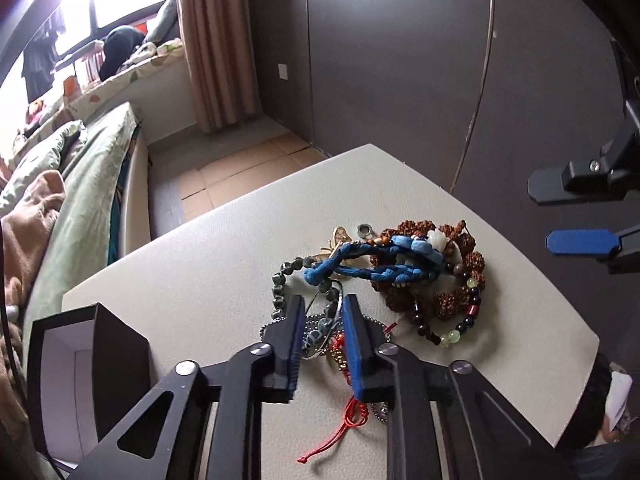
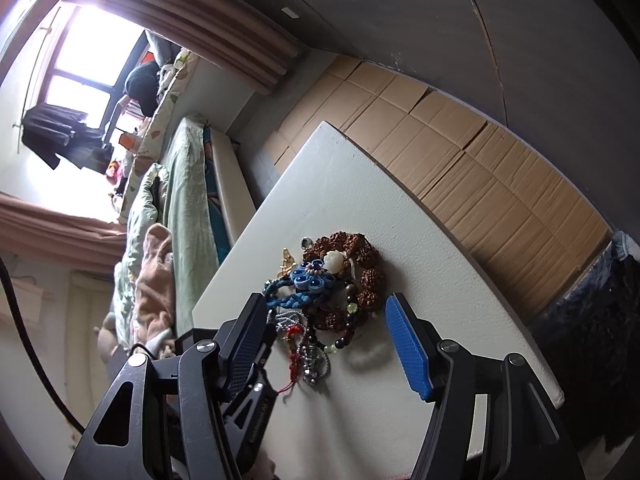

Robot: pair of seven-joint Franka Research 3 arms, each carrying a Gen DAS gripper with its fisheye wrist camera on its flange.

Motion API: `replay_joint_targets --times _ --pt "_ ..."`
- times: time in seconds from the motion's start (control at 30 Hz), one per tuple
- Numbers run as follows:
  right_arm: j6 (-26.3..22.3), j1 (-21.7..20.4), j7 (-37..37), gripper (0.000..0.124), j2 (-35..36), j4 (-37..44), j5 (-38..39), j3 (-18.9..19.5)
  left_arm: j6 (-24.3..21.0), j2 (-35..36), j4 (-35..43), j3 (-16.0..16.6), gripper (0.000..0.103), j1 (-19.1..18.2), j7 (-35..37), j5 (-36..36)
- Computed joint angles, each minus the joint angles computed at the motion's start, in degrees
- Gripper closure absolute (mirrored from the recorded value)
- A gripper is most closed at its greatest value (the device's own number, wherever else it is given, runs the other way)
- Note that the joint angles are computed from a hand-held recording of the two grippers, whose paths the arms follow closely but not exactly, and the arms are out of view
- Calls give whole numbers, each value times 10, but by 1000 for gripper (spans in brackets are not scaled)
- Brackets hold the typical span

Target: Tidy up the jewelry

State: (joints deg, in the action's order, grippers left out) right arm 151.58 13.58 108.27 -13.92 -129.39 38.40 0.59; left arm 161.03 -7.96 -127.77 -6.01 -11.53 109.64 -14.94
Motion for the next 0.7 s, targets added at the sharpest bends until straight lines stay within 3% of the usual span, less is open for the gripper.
replay_joint_targets --times 0.27,0.33,0.43,0.7 --pt "-17 12 -19 60 32 23 15 3 -35 2 22 20 103 9 16 -85" --pt "-24 15 -27 60 41 28 29 4 -45 0 25 23 103 12 20 -110" --pt "-33 18 -40 71 52 31 58 4 -63 -10 29 33 103 12 49 -175" --pt "-42 12 -8 73 62 26 43 14 -95 -28 25 39 103 15 73 -206"
